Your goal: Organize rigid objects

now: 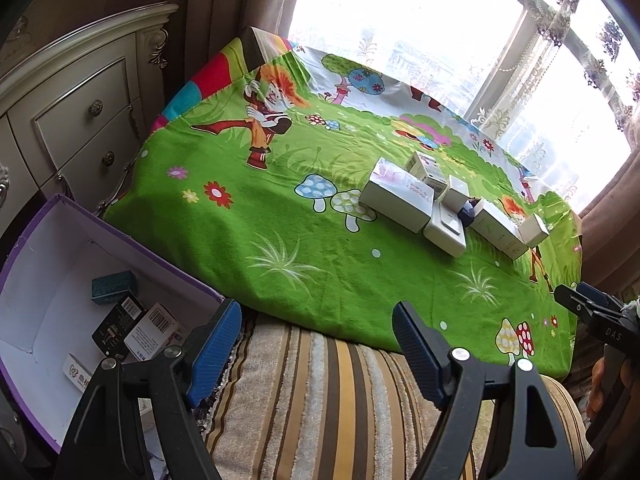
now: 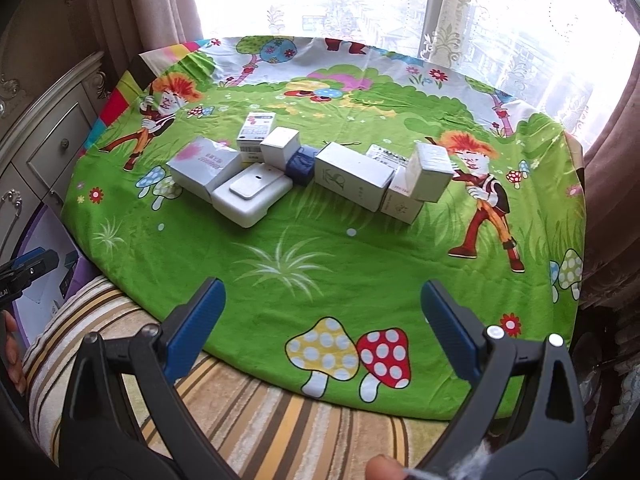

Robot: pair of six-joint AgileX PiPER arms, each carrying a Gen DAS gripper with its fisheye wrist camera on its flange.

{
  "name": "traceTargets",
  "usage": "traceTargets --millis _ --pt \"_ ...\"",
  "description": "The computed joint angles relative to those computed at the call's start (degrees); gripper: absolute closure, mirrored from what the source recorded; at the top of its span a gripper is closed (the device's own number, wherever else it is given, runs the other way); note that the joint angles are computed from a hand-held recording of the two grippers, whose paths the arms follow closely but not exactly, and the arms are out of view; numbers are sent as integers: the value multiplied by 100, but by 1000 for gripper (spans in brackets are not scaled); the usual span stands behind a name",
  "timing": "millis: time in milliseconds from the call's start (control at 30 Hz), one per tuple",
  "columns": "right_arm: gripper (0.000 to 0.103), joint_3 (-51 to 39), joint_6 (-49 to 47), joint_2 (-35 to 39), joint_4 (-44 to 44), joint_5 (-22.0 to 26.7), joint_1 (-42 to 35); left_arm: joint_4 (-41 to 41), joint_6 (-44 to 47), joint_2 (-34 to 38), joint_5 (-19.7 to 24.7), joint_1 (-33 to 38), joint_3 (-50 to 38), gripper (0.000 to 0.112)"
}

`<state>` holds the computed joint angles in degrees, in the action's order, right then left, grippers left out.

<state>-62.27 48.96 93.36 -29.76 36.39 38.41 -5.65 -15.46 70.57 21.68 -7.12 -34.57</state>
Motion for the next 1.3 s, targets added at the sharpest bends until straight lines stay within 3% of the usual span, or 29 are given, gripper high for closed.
traceTargets --millis 667,1300 --pt "4 208 102 -208 -240 172 -353 766 -981 130 -75 -633 -201 34" --pt "4 455 391 -761 -579 737 -305 1041 -1451 -58 -165 -1002 -140 34"
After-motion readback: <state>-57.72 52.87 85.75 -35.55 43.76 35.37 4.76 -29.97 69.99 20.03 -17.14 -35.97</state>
